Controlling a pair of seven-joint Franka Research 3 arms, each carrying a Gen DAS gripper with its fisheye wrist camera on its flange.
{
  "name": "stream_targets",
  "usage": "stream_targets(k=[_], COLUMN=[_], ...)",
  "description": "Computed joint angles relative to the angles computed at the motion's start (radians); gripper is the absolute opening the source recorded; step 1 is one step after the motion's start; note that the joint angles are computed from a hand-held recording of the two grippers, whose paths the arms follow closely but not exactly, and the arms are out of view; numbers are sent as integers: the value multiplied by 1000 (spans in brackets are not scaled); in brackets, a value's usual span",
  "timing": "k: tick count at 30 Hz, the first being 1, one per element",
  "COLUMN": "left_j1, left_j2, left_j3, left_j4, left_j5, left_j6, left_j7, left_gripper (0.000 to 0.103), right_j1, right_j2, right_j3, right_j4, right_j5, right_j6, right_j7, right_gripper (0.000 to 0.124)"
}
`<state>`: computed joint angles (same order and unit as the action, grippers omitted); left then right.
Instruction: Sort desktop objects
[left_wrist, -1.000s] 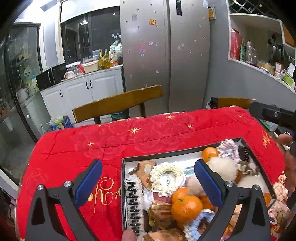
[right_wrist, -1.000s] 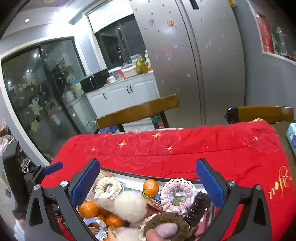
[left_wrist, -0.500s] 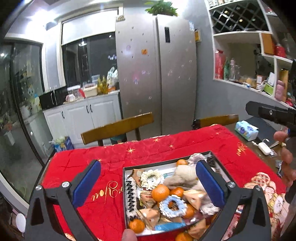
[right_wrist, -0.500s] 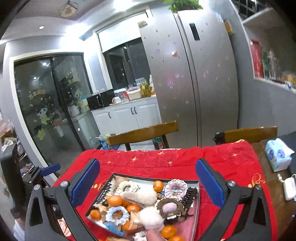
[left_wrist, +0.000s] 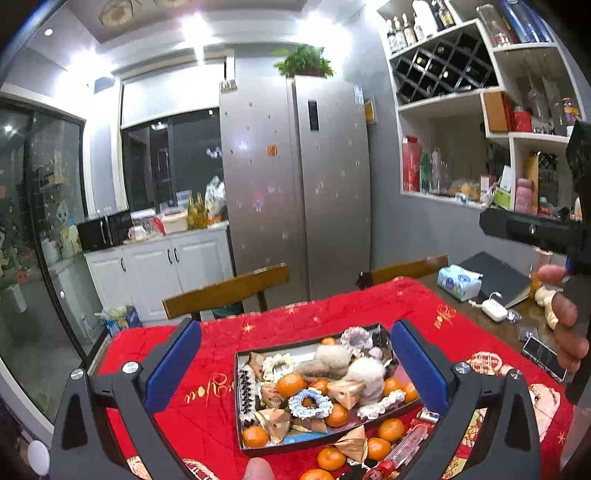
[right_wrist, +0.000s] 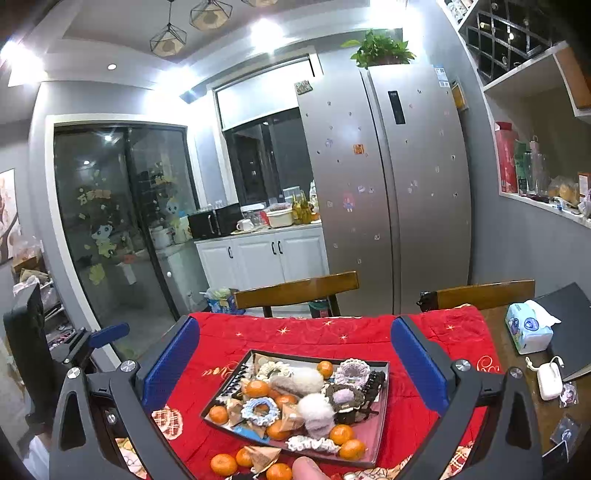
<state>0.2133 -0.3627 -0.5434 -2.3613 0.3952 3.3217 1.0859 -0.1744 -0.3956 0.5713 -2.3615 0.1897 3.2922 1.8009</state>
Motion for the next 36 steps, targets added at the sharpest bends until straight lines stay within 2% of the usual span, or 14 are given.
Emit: stream_targets(k=[4,6,9,12,14,17,20,21,25,27,29,32,33,36], left_j1=[-9,-33,-21,-83,-120,-144,-127,-116,-132,-125,-109,-59,-45,-19], left_j2=[-53,-69,-95,-97,-105,-119,-132,-138,-121,-108,-90,-56,-42,10], left_j3=[-4,14,3,68,102,124,107,96,106,93,69,5,-14,-52], left_j4=[-43,-69,-109,-156,-177,-200,-224,-231,-244,-249,-255,-264,-264,-250], left_j5=[-8,-10,-34,-53,-64,-85,-114,-127,-144,-157,-173,-217,-230,-261], left_j6=[17,31,72,137,142,131,143,144,148,153,162,178,174,151], left_j7=[-2,2,4,23,42,70,92,97,111,121,138,179,197,245], left_gripper=[103,103,103,103,103,103,103,103,103,103,103,103,103,103], right_j1=[17,30,44,29,68,114,204,203,132,100,53,12,25,125], right_j2=[-45,-60,-90,-134,-145,-149,-124,-120,-115,-105,-93,-57,-37,34], right_j3=[-2,-5,-4,27,7,-24,-94,-87,6,47,106,156,146,41], right_j4=[-52,-73,-109,-156,-186,-211,-228,-228,-231,-234,-240,-248,-251,-257], right_j5=[12,19,24,38,52,85,102,114,173,198,241,294,301,287], right_j6=[11,16,17,51,77,106,141,138,138,153,170,187,191,183], right_j7=[0,-2,-10,-6,-20,-36,-70,-83,-135,-157,-175,-207,-216,-241], right_gripper=[103,103,103,103,103,103,103,103,103,103,103,103,103,103])
